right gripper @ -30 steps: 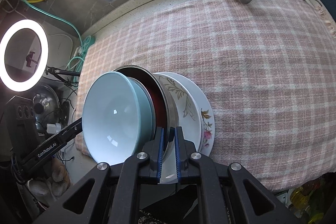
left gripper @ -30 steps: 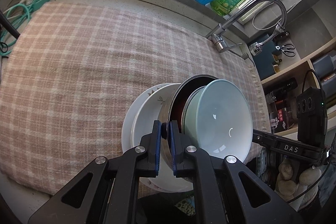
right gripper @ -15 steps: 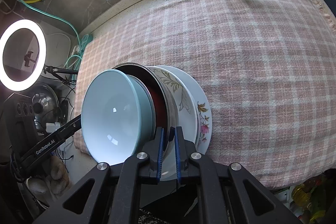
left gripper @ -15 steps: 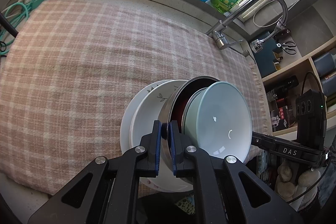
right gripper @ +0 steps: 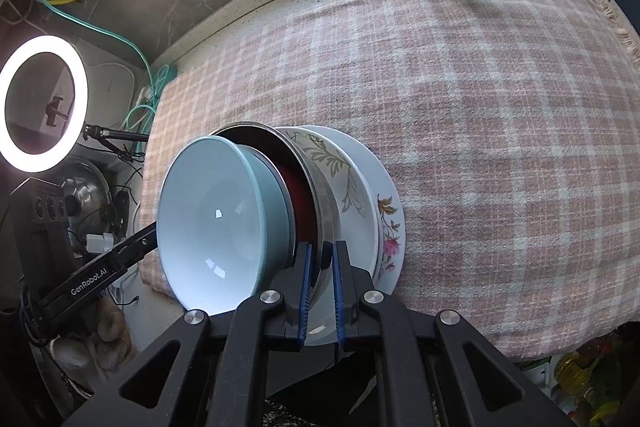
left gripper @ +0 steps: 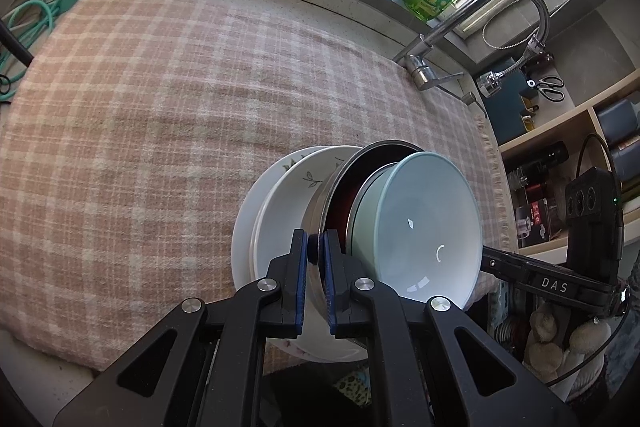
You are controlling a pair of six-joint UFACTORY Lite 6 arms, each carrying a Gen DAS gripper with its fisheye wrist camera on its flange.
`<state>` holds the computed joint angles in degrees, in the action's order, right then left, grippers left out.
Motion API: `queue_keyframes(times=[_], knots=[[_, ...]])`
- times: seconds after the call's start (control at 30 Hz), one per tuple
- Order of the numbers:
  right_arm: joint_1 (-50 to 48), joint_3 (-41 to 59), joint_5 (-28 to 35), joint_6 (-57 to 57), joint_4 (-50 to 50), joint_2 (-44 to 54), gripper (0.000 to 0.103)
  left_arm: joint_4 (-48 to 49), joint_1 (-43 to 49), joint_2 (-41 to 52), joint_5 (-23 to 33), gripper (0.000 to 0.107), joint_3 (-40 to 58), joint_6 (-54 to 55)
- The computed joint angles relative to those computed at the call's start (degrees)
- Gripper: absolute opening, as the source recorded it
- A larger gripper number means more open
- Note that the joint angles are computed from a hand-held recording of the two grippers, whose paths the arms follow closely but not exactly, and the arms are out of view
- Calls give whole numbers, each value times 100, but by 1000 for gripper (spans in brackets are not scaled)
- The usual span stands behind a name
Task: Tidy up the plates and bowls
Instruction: 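Carry the nested bowl stack with both tools onto the floral plate stack, then open both tools and release the bowl stack on the plates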
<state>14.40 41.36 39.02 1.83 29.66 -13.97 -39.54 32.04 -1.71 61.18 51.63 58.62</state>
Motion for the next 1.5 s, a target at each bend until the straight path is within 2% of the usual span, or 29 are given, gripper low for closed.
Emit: queue_keyframes(times=[0.4,0.83,1.07,1.23,1.27,1.5], knots=[[74,-56,-89,200,-94,-75,10,-7,166,-25,113,8,91,103],[187,-133,-107,909,-701,-557,12,24,497,51,167,8,299,304],[701,-247,-127,2108,-1697,-1098,12,55,739,27,293,8,375,562],[1347,-340,-101,3438,-2799,-1487,13,65,940,-115,370,8,370,804],[1488,-359,-82,3711,-3031,-1560,15,65,977,-186,354,8,336,881],[2728,-473,423,5887,-4864,-1994,21,32,1215,-846,190,8,-103,1276]])
